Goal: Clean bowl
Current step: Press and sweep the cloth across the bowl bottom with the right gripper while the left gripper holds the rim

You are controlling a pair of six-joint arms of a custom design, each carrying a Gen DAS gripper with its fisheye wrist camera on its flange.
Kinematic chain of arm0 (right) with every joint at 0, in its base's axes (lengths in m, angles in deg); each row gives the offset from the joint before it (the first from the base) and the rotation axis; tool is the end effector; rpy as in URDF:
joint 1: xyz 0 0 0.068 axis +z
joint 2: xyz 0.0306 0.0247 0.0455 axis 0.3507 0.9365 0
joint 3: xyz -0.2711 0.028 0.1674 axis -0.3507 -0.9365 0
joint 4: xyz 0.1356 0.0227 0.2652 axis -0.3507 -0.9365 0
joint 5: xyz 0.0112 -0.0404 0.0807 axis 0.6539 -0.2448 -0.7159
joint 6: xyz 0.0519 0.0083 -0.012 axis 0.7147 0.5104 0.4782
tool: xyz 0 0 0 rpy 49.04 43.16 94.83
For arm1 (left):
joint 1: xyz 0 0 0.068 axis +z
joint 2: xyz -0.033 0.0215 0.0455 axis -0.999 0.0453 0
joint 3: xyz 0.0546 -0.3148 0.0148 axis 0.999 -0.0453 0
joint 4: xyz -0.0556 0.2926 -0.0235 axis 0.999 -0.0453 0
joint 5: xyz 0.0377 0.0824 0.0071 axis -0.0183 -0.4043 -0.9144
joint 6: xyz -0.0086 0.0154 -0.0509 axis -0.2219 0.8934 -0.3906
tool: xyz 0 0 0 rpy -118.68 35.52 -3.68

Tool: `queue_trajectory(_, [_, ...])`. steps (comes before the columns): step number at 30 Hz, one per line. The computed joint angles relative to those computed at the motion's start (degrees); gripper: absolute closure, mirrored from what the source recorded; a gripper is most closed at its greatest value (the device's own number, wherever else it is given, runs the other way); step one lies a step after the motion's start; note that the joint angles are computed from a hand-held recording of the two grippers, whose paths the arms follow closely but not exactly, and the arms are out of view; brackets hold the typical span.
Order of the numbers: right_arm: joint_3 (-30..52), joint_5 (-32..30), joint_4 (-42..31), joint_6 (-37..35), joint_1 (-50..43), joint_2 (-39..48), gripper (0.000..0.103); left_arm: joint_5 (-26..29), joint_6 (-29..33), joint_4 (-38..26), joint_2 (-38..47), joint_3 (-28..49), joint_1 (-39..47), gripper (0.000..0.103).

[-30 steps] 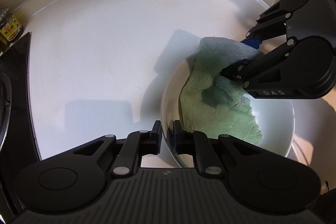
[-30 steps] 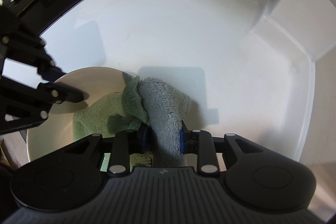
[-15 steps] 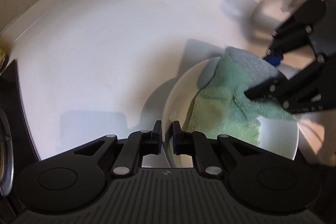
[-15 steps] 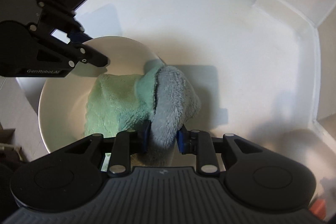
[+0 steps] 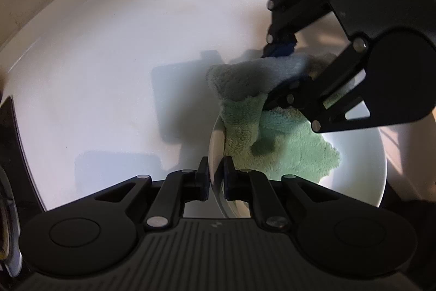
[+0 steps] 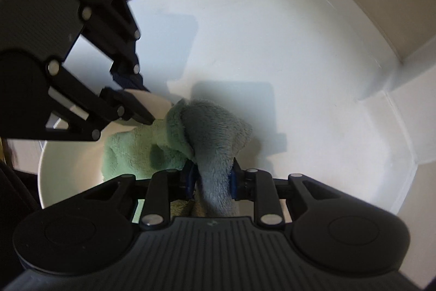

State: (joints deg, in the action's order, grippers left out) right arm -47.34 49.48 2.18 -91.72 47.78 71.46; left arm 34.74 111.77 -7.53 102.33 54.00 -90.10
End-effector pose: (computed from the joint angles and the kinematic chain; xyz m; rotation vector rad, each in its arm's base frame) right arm 0.2703 0.1373 0.0803 -1.0673 2.6215 -0.0292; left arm 0.2945 -0.0258 0.0773 1.3812 2.4536 -0.3265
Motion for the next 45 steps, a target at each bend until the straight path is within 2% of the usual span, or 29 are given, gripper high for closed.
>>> queue_trajectory(4, [-2.42,-1.93,1.77,4.09,-2.35,-1.46,0.084,-1.72,-8.48,0.13,-1.41,-0.86,0.08,0.092])
queue_trajectory(10, [-7.08,-4.31,5.14,14.46,-5.1,-3.49,0.084,-4.26,-15.0,0.31,-4.79,-3.75,0.47,0.089])
queue_trajectory(12, [-8.22,-4.52,6.03,16.42,-5.63,-4.22,0.084,-5.17,-15.14,-2.05,-5.28,-3.14,2.12,0.09])
queue_trajectory(14, [-9.24,-4.36,6.81,17.82,-6.01,-4.77,0.084,-7.05,-17.44,-1.96,-3.66,-3.36,0.26,0.09])
queue_trajectory(19, [-12.0,-4.24,9.87,19.56,-7.52,-5.09,0.085,-5.63,-13.69,-3.78,-4.65,-3.29,2.67,0.09])
queue_trajectory(22, [-12.8,-3.28,9.61,20.03,-6.75,-5.83,0.085,-6.33,-7.95,-3.05,-5.96,-4.03,2.01,0.09])
queue_trajectory(27, [-13.0,-3.05,5.14,16.14,-6.73,-7.76,0.085,-4.1,1.38,-8.37,-3.51,0.66,2.89,0.092])
queue_trajectory(32, [-9.05,-6.53,-2.35,8.29,-8.64,-6.24,0.083,-4.48,12.42,-10.94,-5.19,0.41,6.78,0.092])
queue_trajectory(35, [-5.81,-6.44,-5.1,4.91,-8.73,-4.15,0.082,-4.37,14.6,-11.03,-6.02,-0.19,7.03,0.092])
queue_trajectory(38, [-3.2,-4.53,-4.85,2.36,-7.53,-2.32,0.082,-4.05,15.38,-11.14,-6.17,-0.43,7.25,0.092])
queue_trajectory(42, [-1.41,-2.26,-1.04,-2.62,-4.26,-0.02,0.078,-3.82,16.3,-12.01,-6.91,-0.59,8.7,0.091])
queue_trajectory(45, [-1.99,-1.51,1.53,-3.18,-3.29,0.25,0.077,-3.05,16.32,-12.61,-7.35,-0.65,10.6,0.091])
